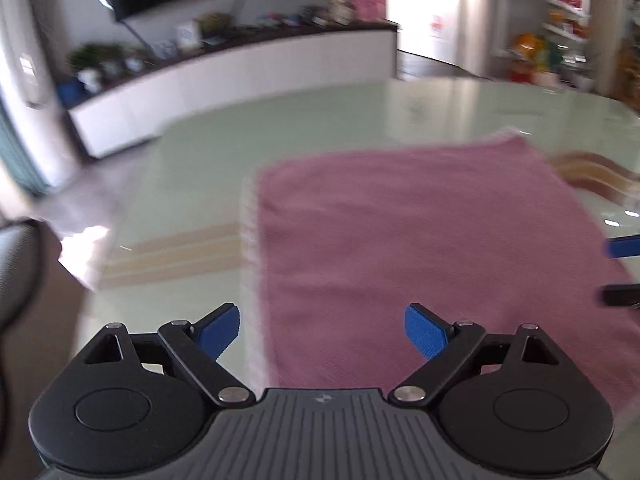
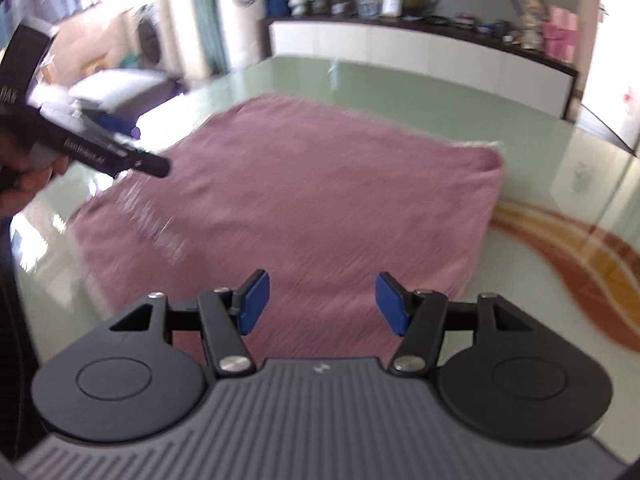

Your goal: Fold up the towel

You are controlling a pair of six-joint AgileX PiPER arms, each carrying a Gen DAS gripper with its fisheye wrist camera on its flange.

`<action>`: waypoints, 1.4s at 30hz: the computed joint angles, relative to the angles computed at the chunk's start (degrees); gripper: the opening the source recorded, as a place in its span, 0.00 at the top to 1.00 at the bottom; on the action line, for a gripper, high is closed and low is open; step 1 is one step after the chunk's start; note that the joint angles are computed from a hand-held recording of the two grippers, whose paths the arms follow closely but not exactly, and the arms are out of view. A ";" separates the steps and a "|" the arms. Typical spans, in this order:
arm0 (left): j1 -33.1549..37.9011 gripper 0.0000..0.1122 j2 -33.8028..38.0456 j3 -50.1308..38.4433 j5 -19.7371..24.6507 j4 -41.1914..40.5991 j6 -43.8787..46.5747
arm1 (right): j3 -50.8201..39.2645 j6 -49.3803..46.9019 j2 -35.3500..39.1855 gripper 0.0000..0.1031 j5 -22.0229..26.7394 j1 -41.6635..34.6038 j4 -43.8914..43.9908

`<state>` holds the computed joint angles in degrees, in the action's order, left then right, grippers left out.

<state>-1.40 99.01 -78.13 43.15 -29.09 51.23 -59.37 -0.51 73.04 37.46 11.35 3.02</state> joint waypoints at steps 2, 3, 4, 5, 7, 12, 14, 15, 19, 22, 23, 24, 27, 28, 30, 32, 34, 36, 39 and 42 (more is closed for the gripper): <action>0.43 0.19 -0.99 2.93 1.82 -0.79 1.76 | 1.22 5.40 -1.49 0.40 2.51 2.32 -5.69; 0.98 0.16 -2.12 5.83 0.70 -1.36 3.53 | 2.03 8.45 -2.58 0.34 3.25 3.48 -8.91; 1.60 0.13 -3.33 8.87 -0.60 -2.04 5.53 | 2.08 10.53 -3.30 0.31 4.89 3.82 -10.45; 2.05 0.09 -3.61 9.97 -1.21 -2.49 6.51 | 1.83 12.13 -3.87 0.31 6.85 3.82 -11.27; 5.14 0.09 -5.12 12.43 -0.89 -3.73 8.30 | 1.62 14.69 -5.15 0.30 10.03 3.82 -12.63; 6.60 0.16 -6.63 11.69 0.27 0.00 2.98 | 3.12 19.15 -9.25 0.30 9.58 5.58 -15.08; 6.26 0.16 -9.03 14.13 -0.45 -3.58 6.03 | 4.15 23.02 -9.15 0.30 5.15 7.86 -15.53; 6.05 0.15 -9.28 14.24 0.16 -5.00 7.25 | 4.39 24.57 -8.97 0.30 3.97 8.91 -15.95; 2.98 0.14 -9.17 16.58 -0.61 -6.13 10.37 | 4.69 33.20 -5.13 0.30 3.87 13.76 -19.52; 4.86 0.10 -9.99 19.75 -1.67 -8.17 13.48 | 6.39 39.29 -6.46 0.30 7.71 18.06 -26.21; 5.87 0.10 -10.49 20.25 -1.25 -8.42 14.54 | 6.74 39.59 -7.76 0.30 9.49 18.47 -25.88; 6.83 0.10 -11.00 20.68 -0.81 -8.47 15.46 | 6.84 39.34 -8.52 0.30 10.46 18.39 -25.22; 8.84 0.15 -12.56 20.67 0.55 -7.71 14.67 | 6.53 38.23 -11.73 0.29 13.93 15.85 -21.04; 10.04 0.15 -13.42 20.85 1.20 -8.39 15.35 | 6.86 37.88 -13.18 0.29 14.24 14.53 -19.63; 12.40 0.15 -15.11 21.39 2.09 -9.75 16.81 | 7.62 38.03 -15.61 0.27 14.69 12.46 -17.82; 13.68 0.15 -15.98 22.00 1.70 -10.30 17.48 | 7.91 41.17 -16.86 0.27 16.30 13.03 -19.42; 13.94 0.15 -16.16 21.76 0.97 -9.07 15.64 | 8.04 45.51 -17.78 0.27 18.28 13.85 -20.75; 13.88 0.20 -16.03 21.70 -0.70 -7.72 13.52 | 8.86 48.28 -18.82 0.29 18.20 13.44 -20.23; 14.19 0.26 -14.89 20.57 -2.24 -5.01 8.23 | 10.12 50.76 -20.66 0.31 17.08 12.46 -18.92; 14.82 0.30 -13.58 18.92 -2.21 -3.12 4.64 | 11.01 50.43 -21.57 0.31 15.83 10.87 -16.75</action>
